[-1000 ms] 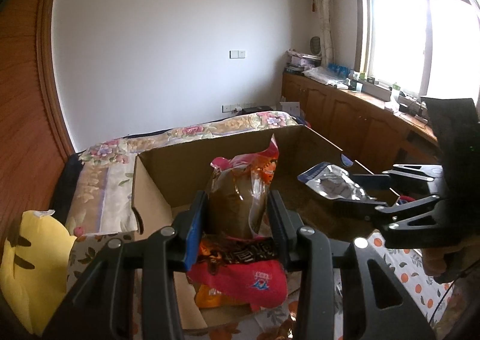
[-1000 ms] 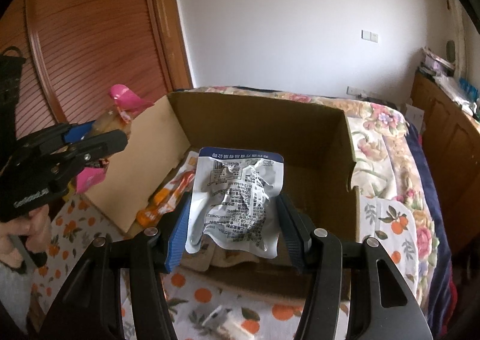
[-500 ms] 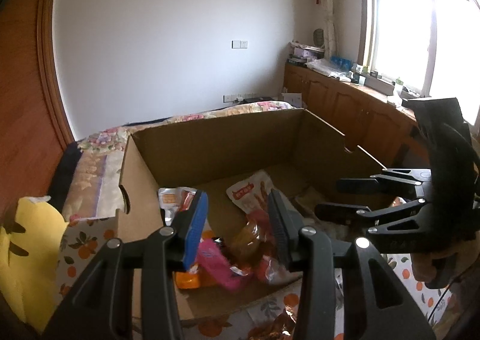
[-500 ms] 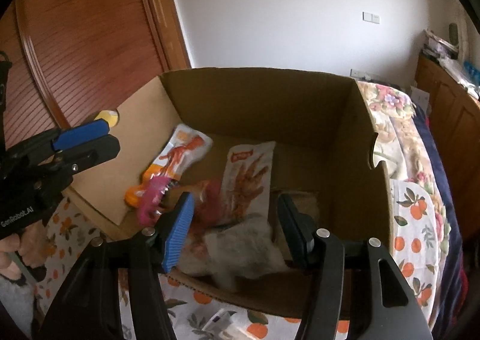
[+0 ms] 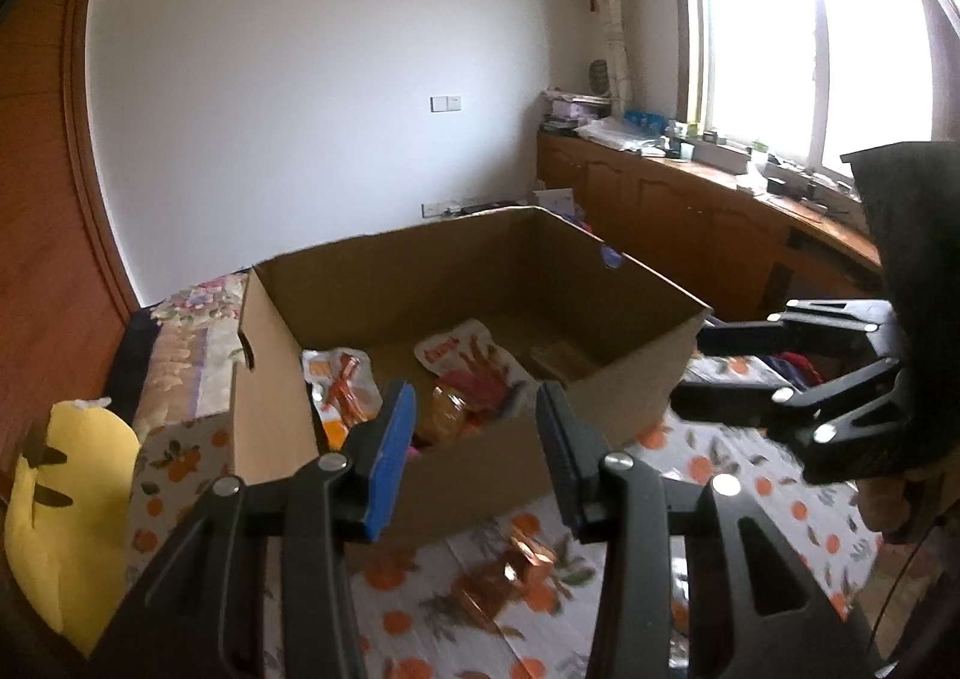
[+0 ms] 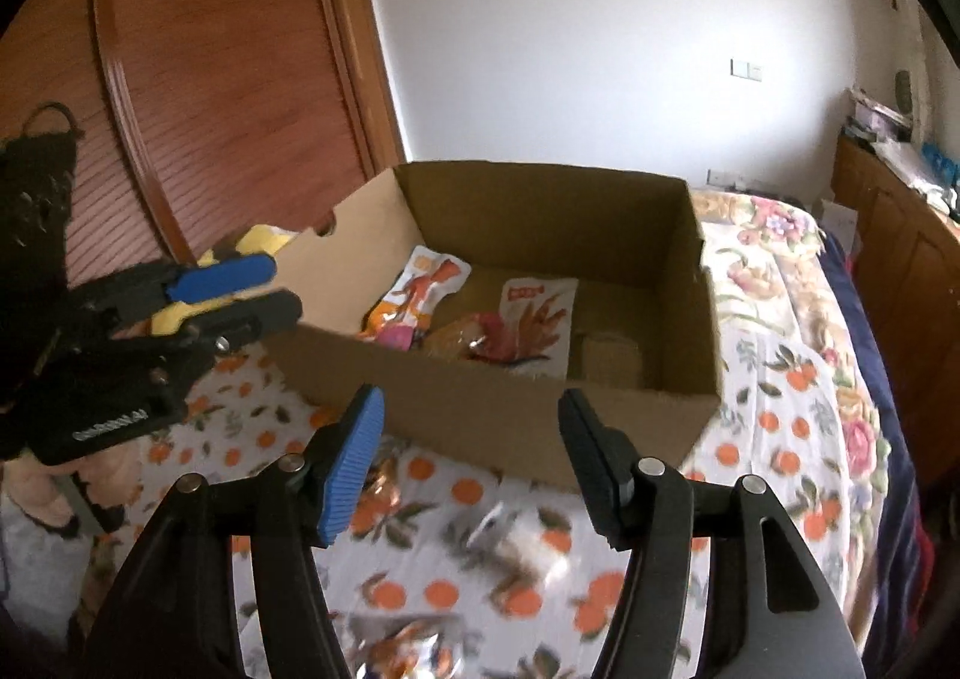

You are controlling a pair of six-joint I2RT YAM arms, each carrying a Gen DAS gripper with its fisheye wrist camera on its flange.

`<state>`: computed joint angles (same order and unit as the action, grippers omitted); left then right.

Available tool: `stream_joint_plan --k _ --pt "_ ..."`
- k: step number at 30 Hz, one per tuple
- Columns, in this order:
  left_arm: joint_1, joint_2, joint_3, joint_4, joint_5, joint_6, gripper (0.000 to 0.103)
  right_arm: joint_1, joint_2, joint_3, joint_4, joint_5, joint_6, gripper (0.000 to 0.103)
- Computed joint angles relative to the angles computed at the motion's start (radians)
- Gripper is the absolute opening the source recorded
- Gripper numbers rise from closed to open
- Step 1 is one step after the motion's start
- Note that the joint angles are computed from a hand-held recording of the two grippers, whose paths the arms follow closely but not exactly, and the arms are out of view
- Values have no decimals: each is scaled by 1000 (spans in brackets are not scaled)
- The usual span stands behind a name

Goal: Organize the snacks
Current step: 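Move both open tools back from the box to the snack pile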

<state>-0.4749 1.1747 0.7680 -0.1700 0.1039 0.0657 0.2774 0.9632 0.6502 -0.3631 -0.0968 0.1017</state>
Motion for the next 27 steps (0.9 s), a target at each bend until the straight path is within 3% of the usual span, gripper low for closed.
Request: stream_joint_plan --k 14,22,27 --pt "-77 -146 -190 -14 -53 -14 42 134 -362 -163 -237 126 137 63" --pt "-91 -116 -243 -2 -77 -19 42 306 -435 -282 -248 251 274 63" --pt "-94 -86 -263 5 -61 2 42 323 -445 -339 -223 261 304 67"
